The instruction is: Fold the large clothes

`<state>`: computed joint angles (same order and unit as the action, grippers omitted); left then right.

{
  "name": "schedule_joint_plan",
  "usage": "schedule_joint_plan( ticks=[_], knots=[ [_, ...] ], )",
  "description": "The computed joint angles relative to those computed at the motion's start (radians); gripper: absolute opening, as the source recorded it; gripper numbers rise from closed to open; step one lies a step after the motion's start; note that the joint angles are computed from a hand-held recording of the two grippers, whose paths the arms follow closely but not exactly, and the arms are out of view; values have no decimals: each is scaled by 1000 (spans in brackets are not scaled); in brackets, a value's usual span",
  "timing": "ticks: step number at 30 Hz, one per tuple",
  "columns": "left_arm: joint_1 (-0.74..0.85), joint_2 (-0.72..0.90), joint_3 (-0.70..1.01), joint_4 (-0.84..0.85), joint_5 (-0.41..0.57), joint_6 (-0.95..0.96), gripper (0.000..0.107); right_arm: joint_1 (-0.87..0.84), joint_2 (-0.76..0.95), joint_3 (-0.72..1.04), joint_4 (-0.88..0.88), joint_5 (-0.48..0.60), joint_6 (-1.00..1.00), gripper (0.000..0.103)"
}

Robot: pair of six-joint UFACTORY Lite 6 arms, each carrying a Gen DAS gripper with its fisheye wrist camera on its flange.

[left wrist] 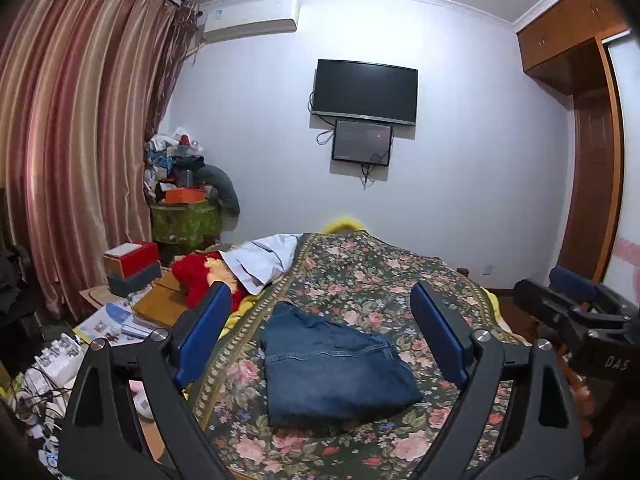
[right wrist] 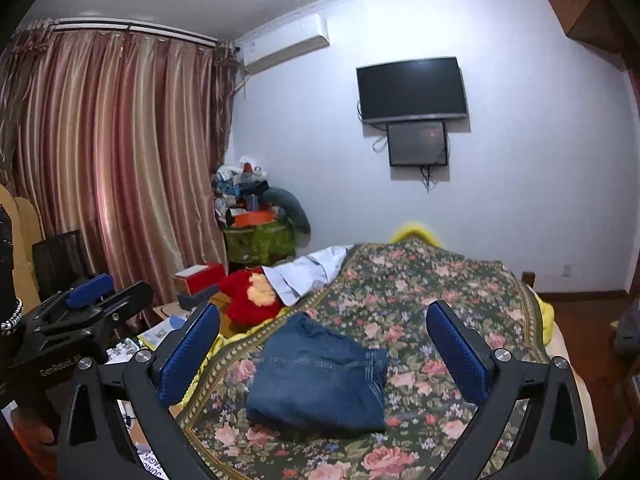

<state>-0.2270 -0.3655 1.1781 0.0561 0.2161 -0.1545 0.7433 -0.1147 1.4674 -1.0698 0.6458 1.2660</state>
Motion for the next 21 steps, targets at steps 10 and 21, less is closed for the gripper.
schedule_joint_plan(
  ticks=[10, 21],
  knots=[
    [-42, -9, -19, 129, 8, -131, 91, -52, -26, -34, 60, -40, -20, 103],
    [-54, 15, -8, 171, 10, -141, 92, -59, -21, -37, 47, -48, -21, 103]
  ],
)
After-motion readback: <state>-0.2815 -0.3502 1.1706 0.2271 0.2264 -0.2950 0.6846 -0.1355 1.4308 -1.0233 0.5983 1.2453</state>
